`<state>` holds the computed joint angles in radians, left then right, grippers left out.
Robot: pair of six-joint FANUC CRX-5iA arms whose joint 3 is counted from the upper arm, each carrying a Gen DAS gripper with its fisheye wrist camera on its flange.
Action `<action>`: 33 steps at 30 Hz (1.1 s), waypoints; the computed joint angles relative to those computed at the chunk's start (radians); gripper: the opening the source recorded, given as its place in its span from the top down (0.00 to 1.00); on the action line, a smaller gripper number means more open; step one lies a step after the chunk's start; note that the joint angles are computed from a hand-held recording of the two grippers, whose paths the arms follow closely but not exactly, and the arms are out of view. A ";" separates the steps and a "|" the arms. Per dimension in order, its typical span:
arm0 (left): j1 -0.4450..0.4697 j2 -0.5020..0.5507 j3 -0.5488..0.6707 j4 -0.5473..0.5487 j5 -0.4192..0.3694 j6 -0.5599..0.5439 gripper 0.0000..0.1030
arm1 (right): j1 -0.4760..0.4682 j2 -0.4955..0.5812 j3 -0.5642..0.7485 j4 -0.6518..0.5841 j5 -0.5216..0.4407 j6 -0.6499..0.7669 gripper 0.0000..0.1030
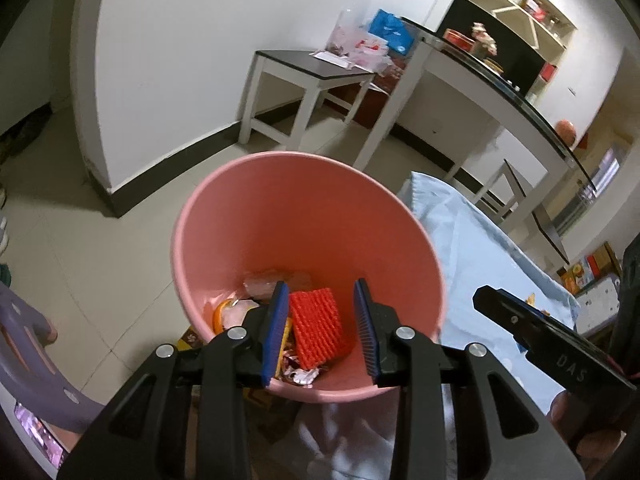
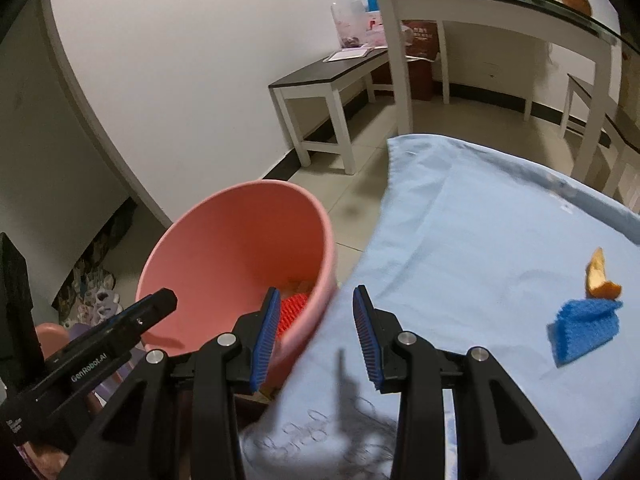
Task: Collect trash
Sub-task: 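Open both tools over the pink bucket to drop the foam nets, then move both tools back over the sheet toward the blue net and peel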
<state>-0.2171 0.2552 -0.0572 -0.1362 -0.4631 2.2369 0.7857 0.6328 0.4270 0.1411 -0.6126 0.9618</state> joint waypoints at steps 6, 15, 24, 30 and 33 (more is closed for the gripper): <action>-0.052 0.016 0.060 -0.078 -0.053 0.035 0.67 | -0.021 -0.067 -0.114 0.033 0.049 -0.068 0.64; -0.106 0.054 0.150 -0.147 -0.152 0.056 0.67 | -0.044 -0.154 -0.258 0.079 0.119 -0.154 0.64; -0.146 0.092 0.220 -0.177 -0.213 0.054 0.67 | -0.067 -0.216 -0.361 0.105 0.168 -0.213 0.64; -0.172 0.118 0.260 -0.193 -0.242 0.044 0.67 | -0.086 -0.247 -0.411 0.117 0.195 -0.246 0.64; -0.182 0.132 0.281 -0.199 -0.256 0.037 0.67 | -0.097 -0.258 -0.429 0.112 0.205 -0.254 0.64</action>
<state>-0.3991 0.3870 0.2239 -0.3350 -0.7192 2.2736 0.6883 0.3753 -0.0020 0.2531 -0.4075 0.7074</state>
